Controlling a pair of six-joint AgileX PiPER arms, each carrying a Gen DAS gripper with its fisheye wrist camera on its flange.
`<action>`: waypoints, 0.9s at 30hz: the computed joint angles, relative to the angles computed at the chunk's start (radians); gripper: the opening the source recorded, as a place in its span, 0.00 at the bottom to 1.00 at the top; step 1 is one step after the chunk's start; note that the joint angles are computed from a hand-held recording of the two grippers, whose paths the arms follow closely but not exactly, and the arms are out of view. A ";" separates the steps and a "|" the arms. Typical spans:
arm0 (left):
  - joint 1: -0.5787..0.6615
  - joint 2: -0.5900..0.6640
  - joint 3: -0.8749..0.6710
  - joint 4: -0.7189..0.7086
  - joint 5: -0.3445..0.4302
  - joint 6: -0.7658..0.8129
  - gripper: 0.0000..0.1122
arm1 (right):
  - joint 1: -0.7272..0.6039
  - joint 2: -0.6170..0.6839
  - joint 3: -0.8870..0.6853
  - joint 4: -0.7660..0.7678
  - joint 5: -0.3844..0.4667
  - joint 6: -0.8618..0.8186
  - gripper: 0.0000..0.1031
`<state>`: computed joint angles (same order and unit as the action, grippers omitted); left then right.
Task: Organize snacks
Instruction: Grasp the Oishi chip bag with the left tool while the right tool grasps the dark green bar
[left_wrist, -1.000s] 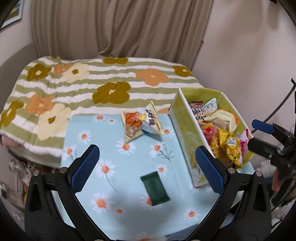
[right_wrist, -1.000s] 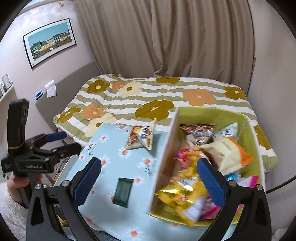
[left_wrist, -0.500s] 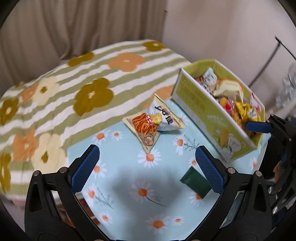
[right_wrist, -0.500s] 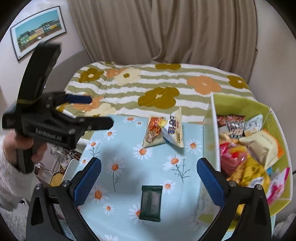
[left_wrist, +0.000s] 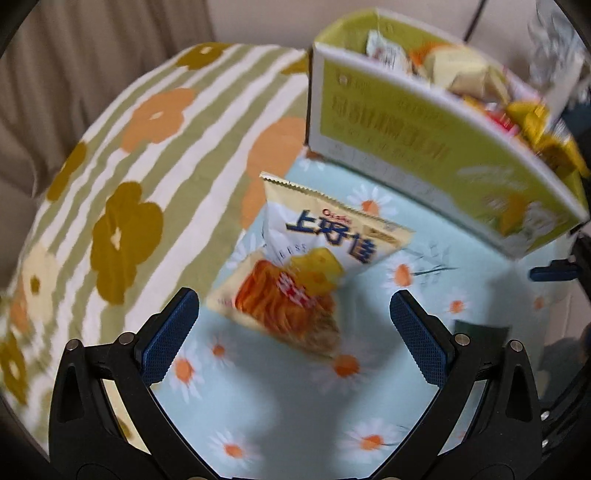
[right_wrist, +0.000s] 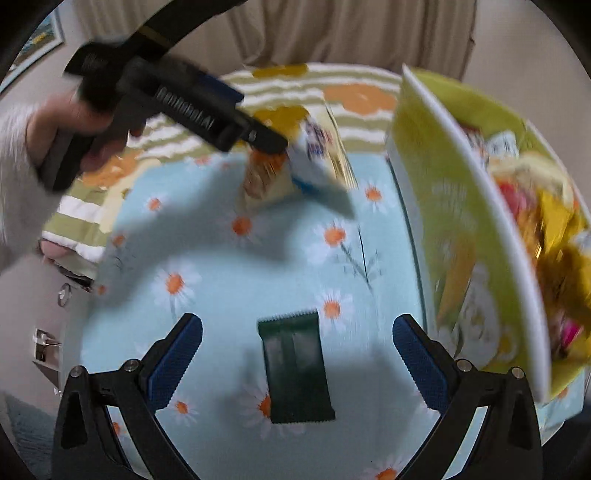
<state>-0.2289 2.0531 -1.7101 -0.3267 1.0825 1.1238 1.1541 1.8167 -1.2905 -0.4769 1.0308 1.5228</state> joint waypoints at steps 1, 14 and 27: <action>-0.013 0.018 -0.011 0.013 -0.008 0.006 0.91 | -0.001 0.005 0.011 0.011 -0.005 0.010 0.99; -0.090 0.145 -0.060 0.110 -0.055 0.038 0.75 | 0.010 0.050 0.090 0.063 -0.110 0.059 0.83; -0.024 0.111 -0.030 0.015 0.001 0.076 0.50 | 0.045 0.086 0.074 0.031 -0.106 0.038 0.65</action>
<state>-0.2525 2.1636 -1.7398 -0.3120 1.0832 1.1999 1.1987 1.9032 -1.2166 -0.4459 0.9245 1.5612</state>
